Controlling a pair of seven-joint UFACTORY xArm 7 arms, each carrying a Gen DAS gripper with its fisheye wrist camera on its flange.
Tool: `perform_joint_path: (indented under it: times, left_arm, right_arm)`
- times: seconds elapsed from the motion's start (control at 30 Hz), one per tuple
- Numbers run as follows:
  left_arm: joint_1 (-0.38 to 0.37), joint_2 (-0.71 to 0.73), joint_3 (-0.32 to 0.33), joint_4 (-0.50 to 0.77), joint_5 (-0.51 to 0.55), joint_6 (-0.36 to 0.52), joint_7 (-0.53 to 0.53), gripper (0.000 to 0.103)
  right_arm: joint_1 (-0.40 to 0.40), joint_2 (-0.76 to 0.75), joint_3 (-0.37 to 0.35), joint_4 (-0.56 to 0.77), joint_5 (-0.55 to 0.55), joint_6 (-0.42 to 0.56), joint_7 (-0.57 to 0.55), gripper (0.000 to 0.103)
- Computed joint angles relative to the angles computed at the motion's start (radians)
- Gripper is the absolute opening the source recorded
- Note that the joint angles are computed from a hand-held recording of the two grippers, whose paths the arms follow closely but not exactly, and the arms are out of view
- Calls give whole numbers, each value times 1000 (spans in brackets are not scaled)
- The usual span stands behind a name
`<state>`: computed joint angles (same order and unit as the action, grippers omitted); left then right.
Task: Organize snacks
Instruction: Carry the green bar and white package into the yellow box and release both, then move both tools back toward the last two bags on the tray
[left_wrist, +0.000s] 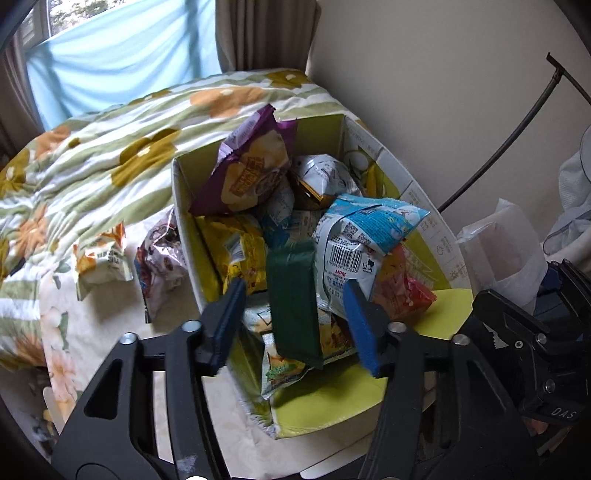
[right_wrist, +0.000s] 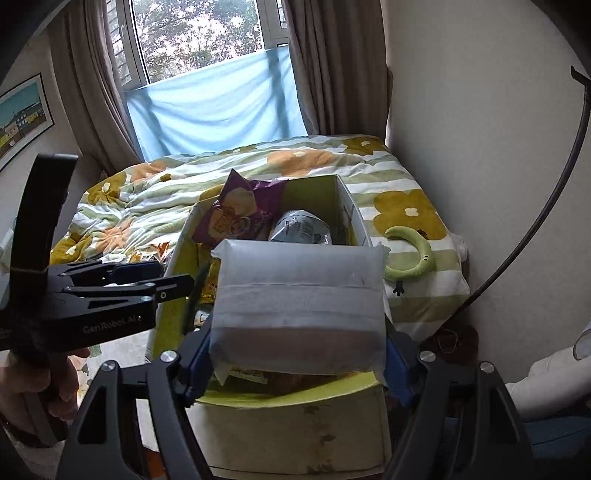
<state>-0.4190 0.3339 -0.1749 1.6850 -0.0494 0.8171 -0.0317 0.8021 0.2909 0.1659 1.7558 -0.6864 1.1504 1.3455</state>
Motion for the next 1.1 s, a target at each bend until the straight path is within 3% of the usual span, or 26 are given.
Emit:
perform_joint_path:
  times: [0.03, 0.07, 0.3, 0.6, 0.77, 1.1]
  left_arm:
    - [-8, -10, 6, -20, 14, -14, -22, 97]
    - [-11, -29, 12, -51, 26, -40, -41, 102]
    - [13, -148, 27, -204, 88, -67, -107, 103]
    - [72, -250, 32, -310, 116, -78, -171, 103]
    - [85, -281, 29, -347, 142, -85, -185, 103]
    - [104, -335, 23, -422, 97, -113, -169, 103]
  right_arm:
    - [-8, -15, 1, -26, 9, -16, -3, 72]
    - [-17, -29, 3, -52, 17, -34, -4, 72]
    - [-72, -83, 31, -171, 72, -133, -14, 72]
    - [-89, -4, 20, -99, 109, -177, -91, 75]
    - [-71, 23, -4, -103, 138, -185, -81, 103]
    - [-35, -2, 2, -114, 84, -147, -74, 102]
